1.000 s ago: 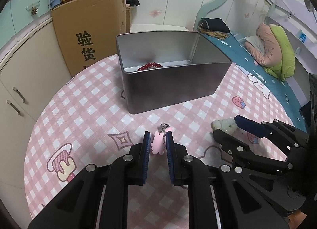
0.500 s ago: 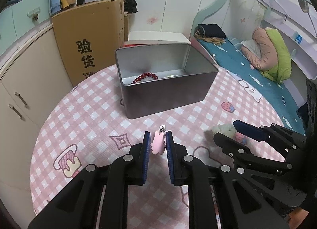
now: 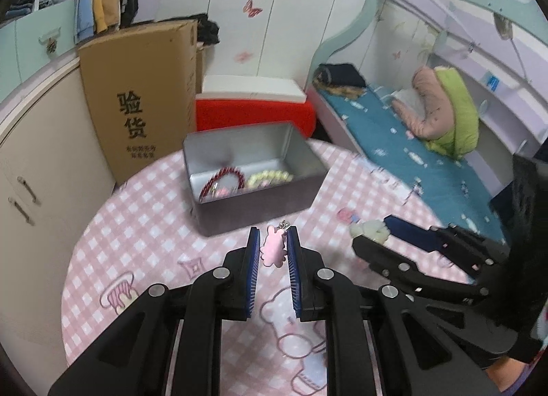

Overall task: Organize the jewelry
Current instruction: 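Carry the pink charm and jade pendant into the grey box with both tools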

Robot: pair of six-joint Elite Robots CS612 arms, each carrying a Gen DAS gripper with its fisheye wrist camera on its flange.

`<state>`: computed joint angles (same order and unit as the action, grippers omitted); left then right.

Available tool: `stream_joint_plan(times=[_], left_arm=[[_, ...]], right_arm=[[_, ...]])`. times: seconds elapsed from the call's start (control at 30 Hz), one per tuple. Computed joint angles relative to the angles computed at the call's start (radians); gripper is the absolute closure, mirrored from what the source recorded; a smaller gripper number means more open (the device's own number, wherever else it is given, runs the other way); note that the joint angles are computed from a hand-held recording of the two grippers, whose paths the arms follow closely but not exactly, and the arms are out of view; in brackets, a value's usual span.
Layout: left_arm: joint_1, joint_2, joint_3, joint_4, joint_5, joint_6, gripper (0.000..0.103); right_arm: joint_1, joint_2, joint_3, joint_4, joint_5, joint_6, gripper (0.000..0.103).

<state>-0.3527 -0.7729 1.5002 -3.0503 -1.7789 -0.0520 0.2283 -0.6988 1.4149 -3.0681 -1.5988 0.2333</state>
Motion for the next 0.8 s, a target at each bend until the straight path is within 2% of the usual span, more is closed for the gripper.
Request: stream_joint_plan(times=[0.23,0.33,0.43,0.5,0.6,0.8], left_arm=[[0.012,-0.007,-0.057,-0.008,-0.064,-0.014,0.089],[0.016,0.006,-0.105,0.018,-0.061,-0.026,0.089],[0.016,0.024,-0.150,0.057,-0.041,-0.030,0.089],[0.011,0.042,-0.183,0.091,0.004,-0.027,0.089],[0.008,0.070,-0.224,0.147,0.036,-0.018,0.089],[0.019,0.136,-0.307,0.279,0.010,-0.031,0.089]], right_arm=[[-0.008,-0.011,-0.022,-0.031,0.004,0.005,0.060],[-0.010,-0.005,-0.053,-0.029,0.007,-0.002,0.060],[-0.013,0.010,-0.094,-0.007,0.014,-0.010,0.060],[-0.014,0.022,-0.122,0.014,0.022,-0.013,0.060],[-0.016,0.047,-0.172,0.051,0.040,-0.012,0.060],[-0.017,0.110,-0.283,0.158,0.056,-0.020,0.060]])
